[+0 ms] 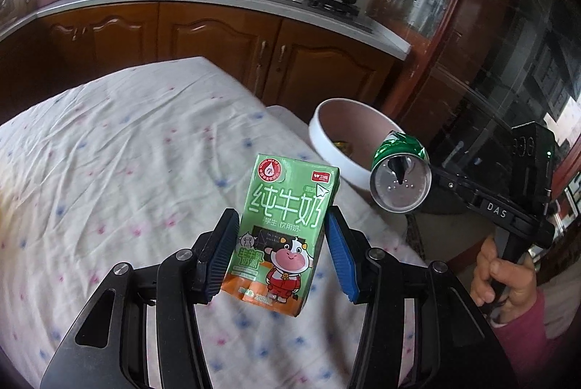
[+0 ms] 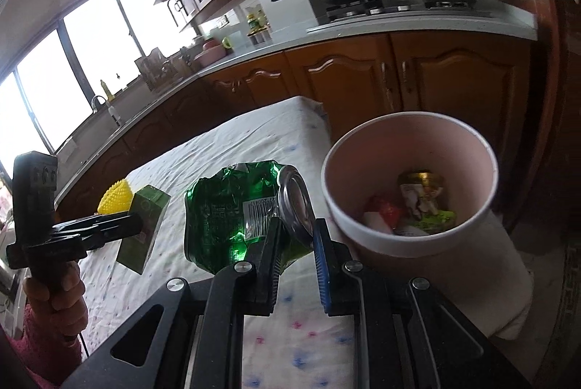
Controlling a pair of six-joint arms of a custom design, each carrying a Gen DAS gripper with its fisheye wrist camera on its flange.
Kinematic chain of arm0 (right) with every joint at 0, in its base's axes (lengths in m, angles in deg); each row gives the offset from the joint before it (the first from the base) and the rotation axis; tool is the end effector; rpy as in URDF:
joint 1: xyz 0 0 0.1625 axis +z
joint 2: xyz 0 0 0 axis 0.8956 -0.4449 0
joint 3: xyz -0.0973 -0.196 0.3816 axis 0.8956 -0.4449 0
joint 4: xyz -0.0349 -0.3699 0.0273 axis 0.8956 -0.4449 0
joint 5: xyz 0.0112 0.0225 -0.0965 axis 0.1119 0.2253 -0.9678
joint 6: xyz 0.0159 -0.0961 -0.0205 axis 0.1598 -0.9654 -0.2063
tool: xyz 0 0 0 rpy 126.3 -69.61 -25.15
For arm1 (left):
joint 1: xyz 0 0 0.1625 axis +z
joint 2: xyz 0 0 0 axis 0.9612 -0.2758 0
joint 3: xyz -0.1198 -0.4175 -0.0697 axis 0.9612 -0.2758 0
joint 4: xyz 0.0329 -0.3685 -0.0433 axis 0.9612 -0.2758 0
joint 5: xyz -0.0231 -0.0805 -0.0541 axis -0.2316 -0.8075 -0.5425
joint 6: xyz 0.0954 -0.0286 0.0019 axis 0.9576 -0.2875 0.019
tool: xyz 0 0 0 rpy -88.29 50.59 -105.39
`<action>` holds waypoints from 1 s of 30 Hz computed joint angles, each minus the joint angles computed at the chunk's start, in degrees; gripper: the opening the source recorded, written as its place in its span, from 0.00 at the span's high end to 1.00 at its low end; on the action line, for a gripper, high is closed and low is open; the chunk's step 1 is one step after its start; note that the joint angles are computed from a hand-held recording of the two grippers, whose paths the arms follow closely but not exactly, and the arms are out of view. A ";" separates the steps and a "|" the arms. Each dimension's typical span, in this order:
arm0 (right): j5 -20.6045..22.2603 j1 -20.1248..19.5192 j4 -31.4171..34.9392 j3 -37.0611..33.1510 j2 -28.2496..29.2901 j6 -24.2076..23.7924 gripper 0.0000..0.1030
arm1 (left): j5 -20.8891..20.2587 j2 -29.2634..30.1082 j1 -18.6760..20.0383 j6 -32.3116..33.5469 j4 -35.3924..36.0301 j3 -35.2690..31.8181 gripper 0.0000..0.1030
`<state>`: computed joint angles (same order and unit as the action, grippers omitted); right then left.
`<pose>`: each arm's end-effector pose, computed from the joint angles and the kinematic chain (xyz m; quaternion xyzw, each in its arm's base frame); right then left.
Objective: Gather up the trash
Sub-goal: 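Carry the can and milk carton over the pink bin and release both inside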
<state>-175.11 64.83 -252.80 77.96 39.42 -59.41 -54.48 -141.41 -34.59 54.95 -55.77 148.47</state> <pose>0.3177 -0.2661 -0.0251 0.1980 -0.9123 0.3316 0.1358 -0.0003 -0.2499 0.3530 0.2274 0.9129 -0.2832 0.1863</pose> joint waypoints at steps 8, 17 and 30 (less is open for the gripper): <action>-0.69 -2.73 -4.14 2.84 -1.80 -1.64 0.83 | -1.53 8.05 -0.28 2.34 -10.10 1.06 0.53; -1.28 -6.45 -7.56 5.26 -4.80 -3.77 0.83 | -3.39 20.82 -0.47 5.21 -23.91 1.26 0.53; -6.68 -8.90 -3.04 2.73 -7.47 -7.57 0.84 | -5.76 43.98 3.86 10.29 -39.82 -3.42 0.53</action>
